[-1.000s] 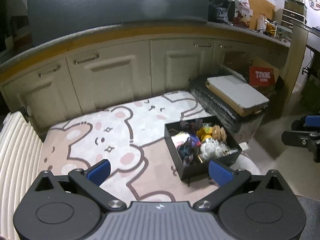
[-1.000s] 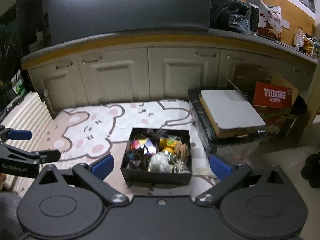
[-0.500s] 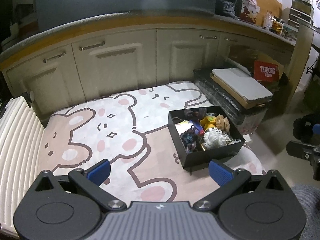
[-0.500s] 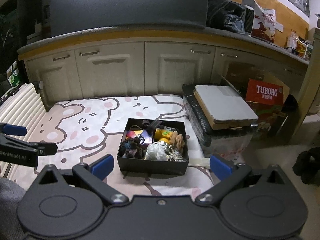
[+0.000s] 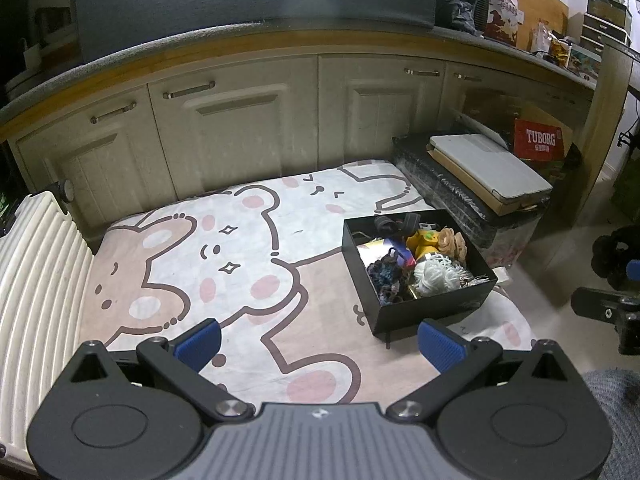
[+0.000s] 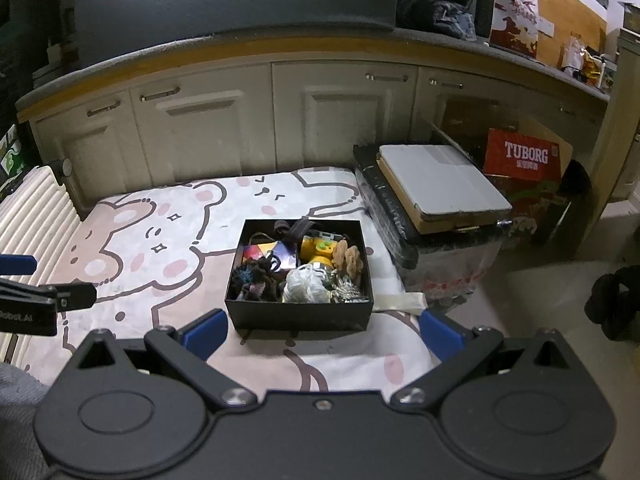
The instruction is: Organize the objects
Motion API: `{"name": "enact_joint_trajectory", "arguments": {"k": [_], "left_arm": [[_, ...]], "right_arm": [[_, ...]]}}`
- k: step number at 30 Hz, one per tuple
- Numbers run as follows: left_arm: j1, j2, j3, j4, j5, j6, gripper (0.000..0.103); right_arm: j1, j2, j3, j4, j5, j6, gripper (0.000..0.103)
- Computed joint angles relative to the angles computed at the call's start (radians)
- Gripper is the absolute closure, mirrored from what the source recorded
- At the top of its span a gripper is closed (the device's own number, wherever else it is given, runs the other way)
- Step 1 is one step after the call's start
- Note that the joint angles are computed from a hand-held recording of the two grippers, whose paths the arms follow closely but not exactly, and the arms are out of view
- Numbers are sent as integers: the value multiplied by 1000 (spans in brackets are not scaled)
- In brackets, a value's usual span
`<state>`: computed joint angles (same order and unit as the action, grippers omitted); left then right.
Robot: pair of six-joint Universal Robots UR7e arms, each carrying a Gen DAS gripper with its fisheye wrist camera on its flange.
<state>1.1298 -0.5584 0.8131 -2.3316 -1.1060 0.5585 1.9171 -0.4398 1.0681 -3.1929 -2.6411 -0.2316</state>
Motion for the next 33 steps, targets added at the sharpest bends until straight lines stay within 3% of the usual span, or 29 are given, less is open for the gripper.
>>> {"name": "enact_joint_trajectory", "arguments": {"k": [33], "left_arm": [[1,-2,1,-1,-4,6,0]], "right_arm": [[2,11,-19,22,-7,8,0]]}}
